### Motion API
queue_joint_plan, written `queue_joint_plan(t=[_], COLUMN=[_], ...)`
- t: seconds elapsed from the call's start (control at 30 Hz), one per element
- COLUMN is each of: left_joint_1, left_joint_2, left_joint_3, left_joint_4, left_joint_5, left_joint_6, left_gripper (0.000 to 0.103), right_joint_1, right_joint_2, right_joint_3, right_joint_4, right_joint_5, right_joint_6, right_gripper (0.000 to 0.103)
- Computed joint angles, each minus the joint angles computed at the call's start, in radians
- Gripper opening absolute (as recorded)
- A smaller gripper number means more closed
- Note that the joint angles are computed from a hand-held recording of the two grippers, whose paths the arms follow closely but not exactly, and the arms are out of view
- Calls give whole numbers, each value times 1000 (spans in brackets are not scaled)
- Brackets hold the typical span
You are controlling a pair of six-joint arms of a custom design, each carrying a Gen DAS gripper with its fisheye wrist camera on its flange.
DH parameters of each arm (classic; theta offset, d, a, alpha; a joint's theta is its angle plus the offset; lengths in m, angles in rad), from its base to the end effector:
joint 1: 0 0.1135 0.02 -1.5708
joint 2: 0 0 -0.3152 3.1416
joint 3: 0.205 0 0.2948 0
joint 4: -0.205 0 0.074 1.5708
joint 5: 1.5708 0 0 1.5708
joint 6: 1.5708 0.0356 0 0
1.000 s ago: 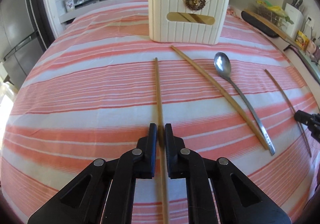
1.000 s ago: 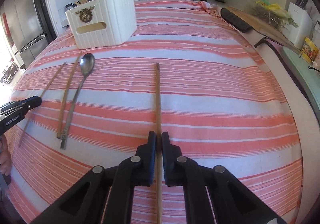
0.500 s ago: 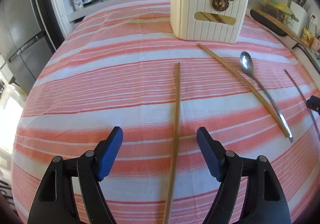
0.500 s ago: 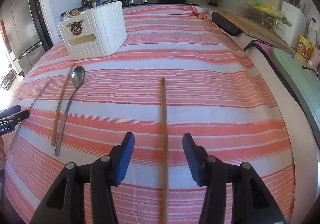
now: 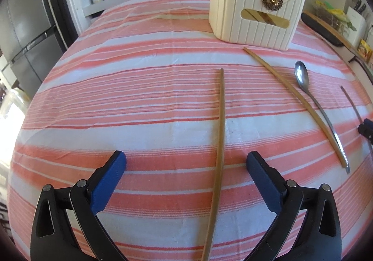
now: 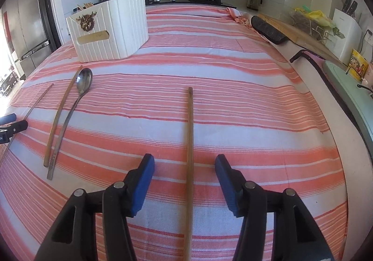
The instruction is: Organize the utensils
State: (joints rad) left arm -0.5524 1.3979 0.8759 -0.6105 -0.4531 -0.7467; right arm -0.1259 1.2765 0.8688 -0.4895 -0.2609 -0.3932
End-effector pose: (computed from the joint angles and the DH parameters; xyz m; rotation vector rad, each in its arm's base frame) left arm 0.2558 -0.1394 0.2361 -0.3736 2.4987 0.1233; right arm 0.2839 -0.0267 0.2711 -0.4337 2.3896 0.0896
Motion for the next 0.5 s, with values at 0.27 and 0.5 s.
queue_joint_plan(t=[0.27,0.5], left_joint_1=[0,0], left_joint_2=[-4,-7], left_joint_3=[-4,-6], left_joint_4=[4,7], left_joint_5=[1,1], left_joint_6=[0,1], left_gripper=[103,102], right_joint_1=[3,3], right_joint_2=[3,3], right_joint_3=[1,1], right_joint_4=[4,3], right_joint_5=[4,3], right_joint_6=[0,1], right_gripper=[56,56])
